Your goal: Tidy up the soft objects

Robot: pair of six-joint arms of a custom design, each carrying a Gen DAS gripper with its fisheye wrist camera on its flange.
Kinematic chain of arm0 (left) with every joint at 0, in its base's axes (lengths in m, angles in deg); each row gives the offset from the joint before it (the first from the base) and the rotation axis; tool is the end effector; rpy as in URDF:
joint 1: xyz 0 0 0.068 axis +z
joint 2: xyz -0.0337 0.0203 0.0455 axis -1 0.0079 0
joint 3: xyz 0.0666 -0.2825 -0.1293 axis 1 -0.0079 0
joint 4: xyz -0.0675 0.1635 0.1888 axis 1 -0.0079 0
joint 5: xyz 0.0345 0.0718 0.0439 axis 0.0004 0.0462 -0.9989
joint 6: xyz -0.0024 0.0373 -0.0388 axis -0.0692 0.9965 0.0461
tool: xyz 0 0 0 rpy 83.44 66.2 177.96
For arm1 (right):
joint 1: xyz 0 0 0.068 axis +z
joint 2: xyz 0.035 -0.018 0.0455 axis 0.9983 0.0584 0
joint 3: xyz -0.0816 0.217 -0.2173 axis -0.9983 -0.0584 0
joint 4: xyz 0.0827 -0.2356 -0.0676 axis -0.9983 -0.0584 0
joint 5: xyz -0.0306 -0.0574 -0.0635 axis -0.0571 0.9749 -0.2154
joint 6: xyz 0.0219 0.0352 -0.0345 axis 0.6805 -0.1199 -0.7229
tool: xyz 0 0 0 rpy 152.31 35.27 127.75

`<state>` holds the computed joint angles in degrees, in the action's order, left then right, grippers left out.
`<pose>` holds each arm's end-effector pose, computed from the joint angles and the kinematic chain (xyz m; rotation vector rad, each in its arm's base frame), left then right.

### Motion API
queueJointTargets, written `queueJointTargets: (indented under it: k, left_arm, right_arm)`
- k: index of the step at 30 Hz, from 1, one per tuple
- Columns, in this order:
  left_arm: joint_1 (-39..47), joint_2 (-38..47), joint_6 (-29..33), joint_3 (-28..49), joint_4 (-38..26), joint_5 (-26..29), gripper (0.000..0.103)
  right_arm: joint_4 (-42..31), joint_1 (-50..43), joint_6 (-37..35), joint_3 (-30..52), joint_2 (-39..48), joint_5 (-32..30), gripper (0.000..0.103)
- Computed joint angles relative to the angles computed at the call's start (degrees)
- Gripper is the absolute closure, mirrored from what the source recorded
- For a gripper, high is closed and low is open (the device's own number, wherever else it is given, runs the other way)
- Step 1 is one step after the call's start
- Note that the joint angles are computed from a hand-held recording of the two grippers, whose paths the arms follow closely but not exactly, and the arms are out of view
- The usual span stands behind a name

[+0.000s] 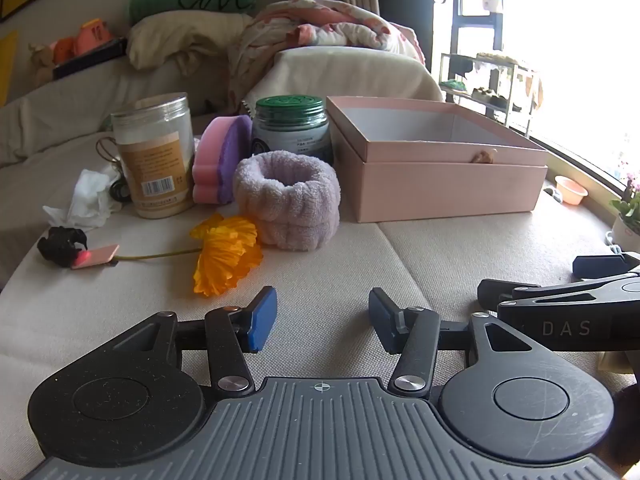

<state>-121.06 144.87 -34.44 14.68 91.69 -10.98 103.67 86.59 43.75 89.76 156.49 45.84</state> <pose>0.2633 -0.1505 0.0718 0.2467 2.1594 -0.1245 0.2522 -0.0025 0.0826 0.1376 2.2741 -0.0243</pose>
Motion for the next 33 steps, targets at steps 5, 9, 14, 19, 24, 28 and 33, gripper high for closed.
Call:
queueJointTargets:
  k: [5,9,14,19,24,28,33]
  left_arm:
    - [0.03,0.02,-0.01,-0.02,0.09,-0.02,0.047]
    - [0.15,-0.06,0.01,-0.1,0.11,0.05,0.047]
    - [-0.01,0.04,0.07,0.0,0.07,-0.06,0.047]
    - [-0.02,0.05,0.06,0.0,0.07,-0.07,0.047]
    - [-0.02,0.05,0.07,0.0,0.07,-0.06,0.047]
    - [0.04,0.01,0.13,0.02,0.02,0.07,0.047]
    - [4.84,-0.3,-0.28,-0.14,1.07,10.8,0.05]
  right_arm:
    - [0.0,0.01,0.01,0.02,0.02,0.0,0.0]
    - [0.0,0.01,0.01,0.02,0.02,0.0,0.0]
    - [-0.01,0.01,0.01,0.04,0.04,0.02,0.0]
    - [-0.09,0.06,0.04,0.13,0.06,0.05,0.0]
    - [-0.26,0.16,0.1,0.26,0.04,0.14,0.0]
    - [-1.54,-0.06,-0.09,0.47,-0.69,-0.11,0.0]
    - [-12.09,-1.75,-2.02,4.56,-3.71,-2.99,0.0]
